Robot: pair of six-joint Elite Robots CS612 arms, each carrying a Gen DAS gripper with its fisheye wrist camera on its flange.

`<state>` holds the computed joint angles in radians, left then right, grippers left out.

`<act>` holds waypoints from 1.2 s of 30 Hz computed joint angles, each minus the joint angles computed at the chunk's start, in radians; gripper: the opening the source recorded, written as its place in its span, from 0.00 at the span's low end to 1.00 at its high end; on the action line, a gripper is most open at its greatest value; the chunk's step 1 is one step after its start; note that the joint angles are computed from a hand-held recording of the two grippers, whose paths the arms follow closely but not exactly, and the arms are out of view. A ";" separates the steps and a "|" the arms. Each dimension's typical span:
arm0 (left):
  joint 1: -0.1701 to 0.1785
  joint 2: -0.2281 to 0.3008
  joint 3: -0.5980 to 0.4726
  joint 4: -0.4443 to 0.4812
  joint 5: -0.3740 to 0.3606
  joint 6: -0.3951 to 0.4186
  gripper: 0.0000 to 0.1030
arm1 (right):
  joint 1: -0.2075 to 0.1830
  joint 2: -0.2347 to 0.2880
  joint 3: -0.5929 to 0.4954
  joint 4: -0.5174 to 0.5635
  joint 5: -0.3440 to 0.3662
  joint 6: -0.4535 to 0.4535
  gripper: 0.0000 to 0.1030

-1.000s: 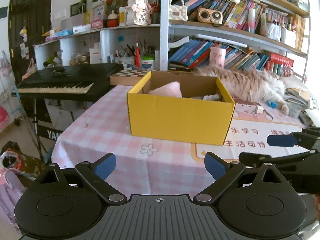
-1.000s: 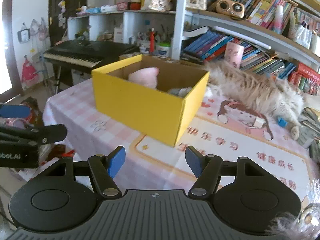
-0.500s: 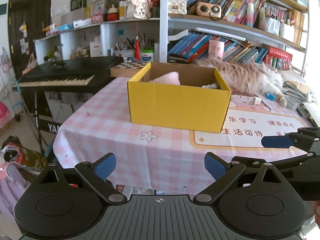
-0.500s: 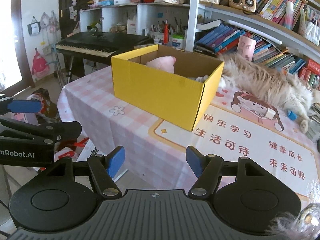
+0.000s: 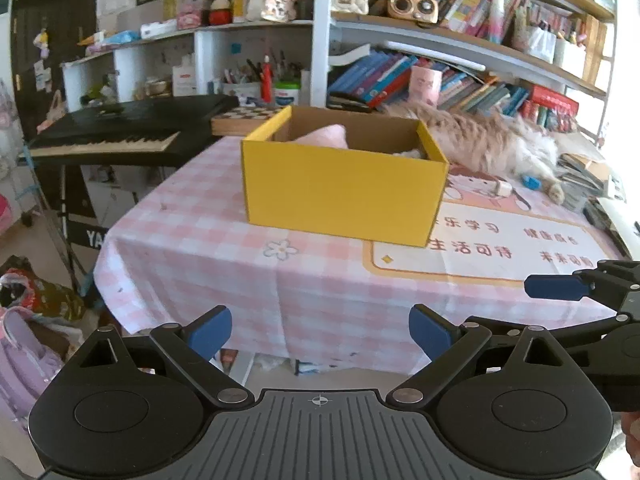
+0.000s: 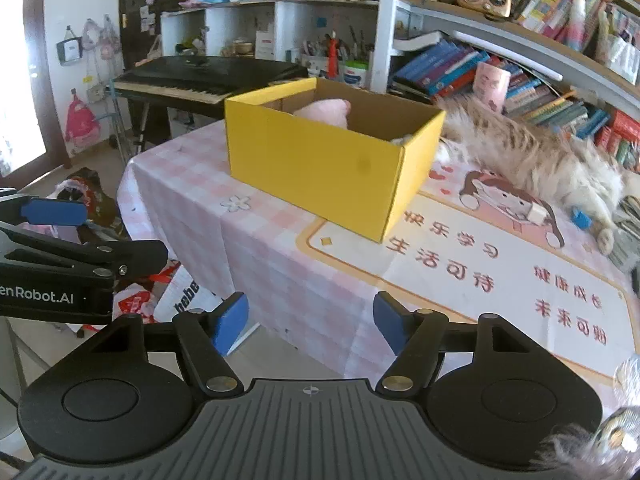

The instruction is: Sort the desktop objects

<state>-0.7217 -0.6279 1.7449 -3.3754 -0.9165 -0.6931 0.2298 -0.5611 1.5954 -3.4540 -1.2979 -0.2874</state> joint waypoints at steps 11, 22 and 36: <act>0.006 0.024 -0.046 -0.024 -0.114 0.107 0.94 | -0.012 -0.011 0.043 -0.021 -0.103 0.075 0.72; 0.016 0.055 -0.110 -0.056 -0.232 0.266 0.95 | -0.023 -0.023 0.063 -0.015 -0.208 0.190 0.72; 0.032 0.088 -0.189 -0.047 -0.331 0.358 0.94 | -0.034 -0.028 0.056 0.034 -0.284 0.266 0.72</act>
